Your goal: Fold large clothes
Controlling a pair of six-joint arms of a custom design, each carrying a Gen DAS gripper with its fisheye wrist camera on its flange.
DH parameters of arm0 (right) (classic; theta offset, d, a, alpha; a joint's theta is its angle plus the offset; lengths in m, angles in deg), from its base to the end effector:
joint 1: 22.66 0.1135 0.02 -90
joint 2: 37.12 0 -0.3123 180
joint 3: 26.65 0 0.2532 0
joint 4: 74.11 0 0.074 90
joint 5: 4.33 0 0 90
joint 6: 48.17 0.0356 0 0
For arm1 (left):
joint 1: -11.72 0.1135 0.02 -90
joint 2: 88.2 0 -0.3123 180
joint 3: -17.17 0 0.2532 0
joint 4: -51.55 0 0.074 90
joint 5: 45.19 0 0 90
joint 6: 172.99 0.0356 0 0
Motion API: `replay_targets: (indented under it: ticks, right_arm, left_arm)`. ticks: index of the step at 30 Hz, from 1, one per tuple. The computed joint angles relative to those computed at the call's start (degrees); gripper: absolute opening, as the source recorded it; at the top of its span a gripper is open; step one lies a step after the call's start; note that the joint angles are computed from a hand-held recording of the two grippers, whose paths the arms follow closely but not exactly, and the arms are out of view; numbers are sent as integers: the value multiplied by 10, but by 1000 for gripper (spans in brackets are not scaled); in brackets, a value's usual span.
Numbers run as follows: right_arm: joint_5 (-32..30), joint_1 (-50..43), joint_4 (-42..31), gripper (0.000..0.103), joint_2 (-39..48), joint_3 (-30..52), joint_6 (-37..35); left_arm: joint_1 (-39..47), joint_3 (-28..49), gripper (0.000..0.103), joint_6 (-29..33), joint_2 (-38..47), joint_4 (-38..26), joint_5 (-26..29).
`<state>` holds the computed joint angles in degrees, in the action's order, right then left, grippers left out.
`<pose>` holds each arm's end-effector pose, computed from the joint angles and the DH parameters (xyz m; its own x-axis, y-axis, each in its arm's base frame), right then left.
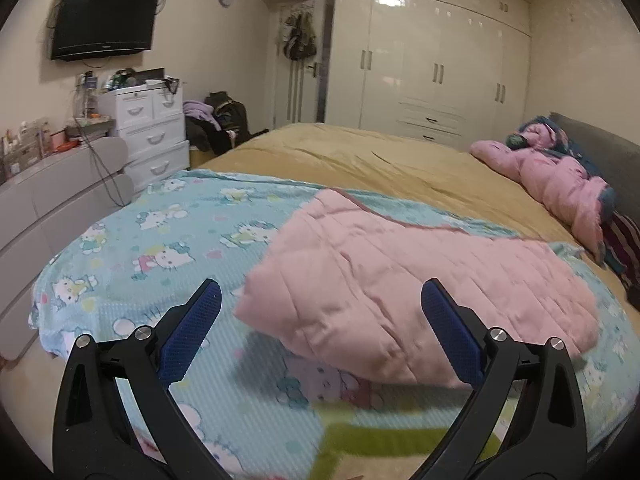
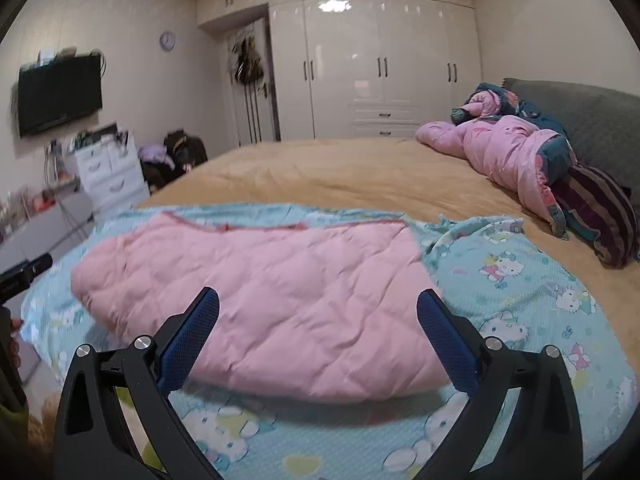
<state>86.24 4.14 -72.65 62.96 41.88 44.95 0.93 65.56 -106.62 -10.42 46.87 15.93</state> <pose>0.3440 0.1734 0.2335 -0.4710 -0.1769 -0.8642 -0.4182 0.9074 0.0421 0.2602 -0.0321 0.2355 -0.4123 -0.2787 -0.8673 -0.4304 0.8987 -0.0841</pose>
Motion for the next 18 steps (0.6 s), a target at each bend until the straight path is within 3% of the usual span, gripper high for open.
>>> replay_targets:
  ticks: [9, 18]
  right_arm:
    - [-3, 43, -15, 99, 30, -29, 34]
    - [13, 61, 29, 99, 17, -54, 21]
  left_arm:
    - [-54, -21, 94, -43, -2, -21, 11]
    - [-74, -29, 94, -66, 19, -11, 24]
